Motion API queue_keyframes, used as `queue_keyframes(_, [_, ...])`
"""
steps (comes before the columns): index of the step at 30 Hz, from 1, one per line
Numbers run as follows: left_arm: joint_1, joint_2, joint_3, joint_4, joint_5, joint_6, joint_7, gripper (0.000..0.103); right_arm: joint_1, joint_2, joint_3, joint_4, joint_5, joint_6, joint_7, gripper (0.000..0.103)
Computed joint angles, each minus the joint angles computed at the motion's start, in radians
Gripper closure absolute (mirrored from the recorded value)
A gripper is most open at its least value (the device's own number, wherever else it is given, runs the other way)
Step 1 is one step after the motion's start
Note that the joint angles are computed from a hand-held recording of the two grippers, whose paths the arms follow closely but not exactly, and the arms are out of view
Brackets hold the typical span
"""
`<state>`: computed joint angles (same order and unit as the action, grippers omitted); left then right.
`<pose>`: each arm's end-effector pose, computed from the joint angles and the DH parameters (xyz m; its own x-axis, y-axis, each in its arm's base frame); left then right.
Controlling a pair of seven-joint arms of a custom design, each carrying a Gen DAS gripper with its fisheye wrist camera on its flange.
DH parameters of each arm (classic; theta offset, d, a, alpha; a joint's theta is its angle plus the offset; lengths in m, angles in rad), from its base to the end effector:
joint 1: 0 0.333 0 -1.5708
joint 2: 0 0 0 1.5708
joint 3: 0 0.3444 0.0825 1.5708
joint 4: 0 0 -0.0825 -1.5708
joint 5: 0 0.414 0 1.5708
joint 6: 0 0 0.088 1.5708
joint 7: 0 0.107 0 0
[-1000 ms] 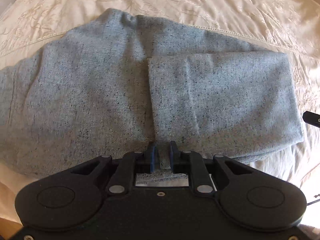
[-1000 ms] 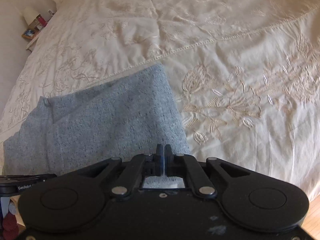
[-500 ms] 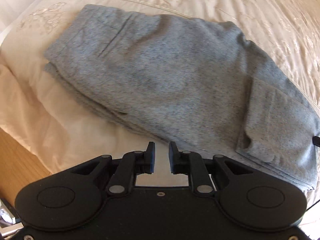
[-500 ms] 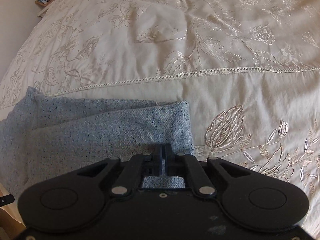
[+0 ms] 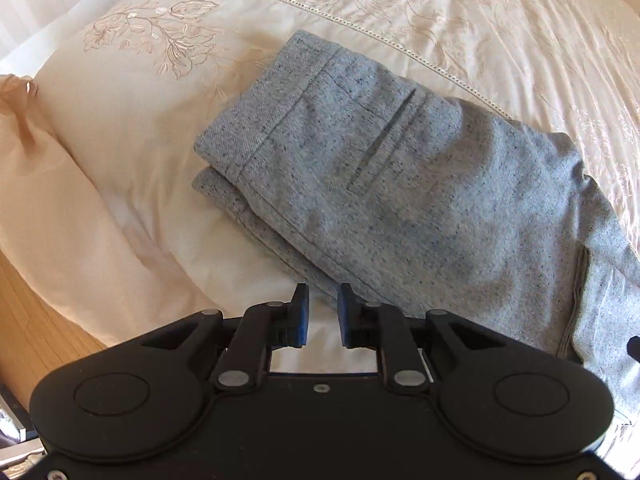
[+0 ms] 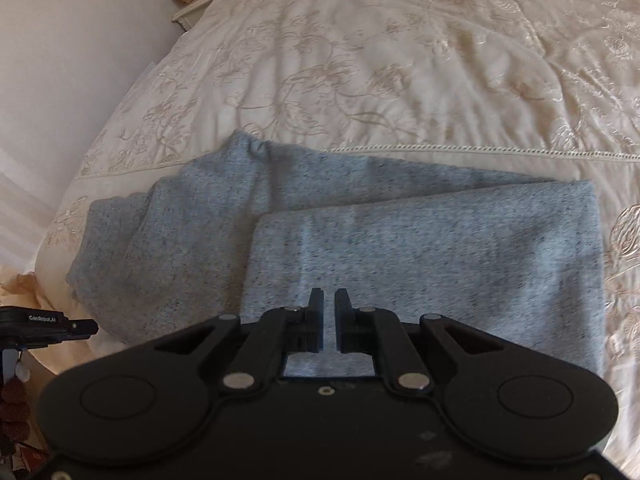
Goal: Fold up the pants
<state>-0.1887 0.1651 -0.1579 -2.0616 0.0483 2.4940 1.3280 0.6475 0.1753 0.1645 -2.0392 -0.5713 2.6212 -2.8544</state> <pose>0.5929 -0.2113 0.3933 -0.1390 -0.9889 0.0519 -0.9576 0.1209 -0.2614 0.4359 0.4724 0.4107 -0.4708 -0.7842 -0.4042 -0.7377 0.6011 -0.3072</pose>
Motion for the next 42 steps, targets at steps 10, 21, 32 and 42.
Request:
queue_keyframes(10, [0.090, 0.047, 0.000, 0.057, -0.209, -0.028, 0.303, 0.069, 0.070, 0.209, 0.011, 0.233, 0.164, -0.131, 0.019, 0.099])
queue_keyframes(21, [0.164, 0.115, -0.006, 0.121, -0.455, -0.070, 0.447, 0.051, 0.119, 0.275, -0.014, 0.357, 0.177, -0.297, 0.039, 0.103])
queue_keyframes(32, [0.171, 0.109, -0.007, 0.131, -0.508, -0.026, 0.508, 0.049, 0.120, 0.331, -0.020, 0.447, 0.214, -0.365, -0.035, 0.103])
queue_keyframes(42, [0.144, 0.205, 0.022, 0.196, -0.380, -0.012, 0.331, 0.035, 0.121, 0.325, -0.023, 0.442, 0.227, -0.367, -0.061, 0.103])
